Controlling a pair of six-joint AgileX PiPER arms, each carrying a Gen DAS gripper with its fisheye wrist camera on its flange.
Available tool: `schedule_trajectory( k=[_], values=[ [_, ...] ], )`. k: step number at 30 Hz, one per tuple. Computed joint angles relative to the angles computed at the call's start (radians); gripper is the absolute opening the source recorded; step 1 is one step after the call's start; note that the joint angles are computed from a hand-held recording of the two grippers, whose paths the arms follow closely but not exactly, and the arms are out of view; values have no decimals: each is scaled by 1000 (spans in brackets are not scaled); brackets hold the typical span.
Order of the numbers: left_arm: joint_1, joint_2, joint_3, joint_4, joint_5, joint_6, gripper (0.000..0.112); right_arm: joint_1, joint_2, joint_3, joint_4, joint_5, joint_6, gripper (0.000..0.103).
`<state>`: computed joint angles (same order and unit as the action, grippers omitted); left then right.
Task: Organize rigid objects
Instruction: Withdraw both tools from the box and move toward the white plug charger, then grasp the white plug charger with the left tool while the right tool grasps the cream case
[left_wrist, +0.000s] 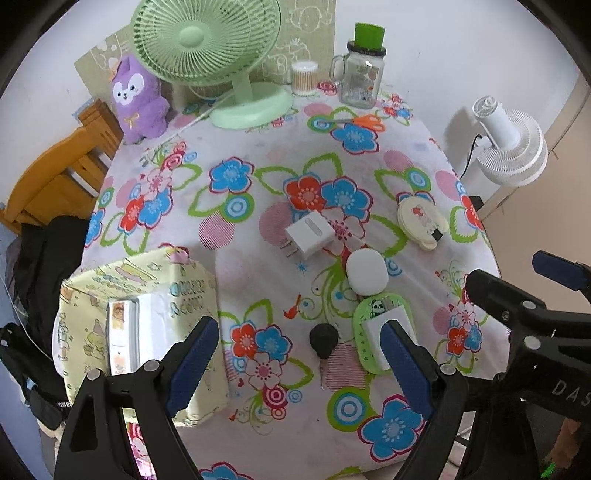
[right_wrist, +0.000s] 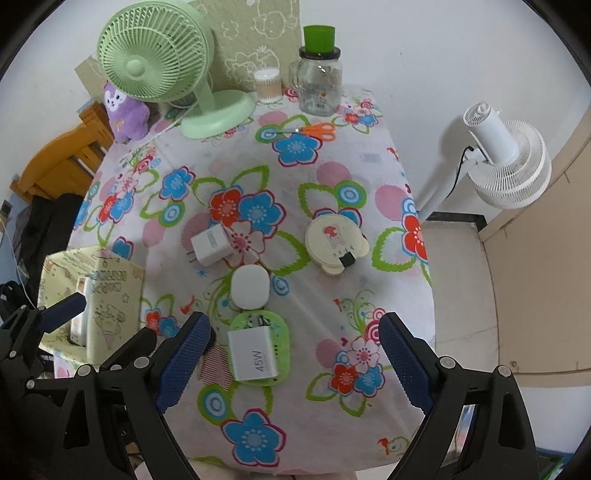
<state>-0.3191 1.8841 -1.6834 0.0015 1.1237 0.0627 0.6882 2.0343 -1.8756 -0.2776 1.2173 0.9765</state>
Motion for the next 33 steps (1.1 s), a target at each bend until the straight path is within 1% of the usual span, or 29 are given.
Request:
schedule_trajectory(
  k=[5, 13, 24, 33],
  values=[
    [-20, 32, -10, 10, -2, -22, 91, -23, -22, 73, 1, -43, -10, 94],
    [-55, 98, -68, 29, 3, -64, 91, -79, -21, 130, 29, -100, -64, 94],
    [-77, 218, -203, 63, 29, -85, 91, -148, 50, 90, 82, -131, -153, 94],
    [-76, 325, -326, 67, 70, -81, 91, -191, 121, 38, 116, -147, -207, 94]
  ],
)
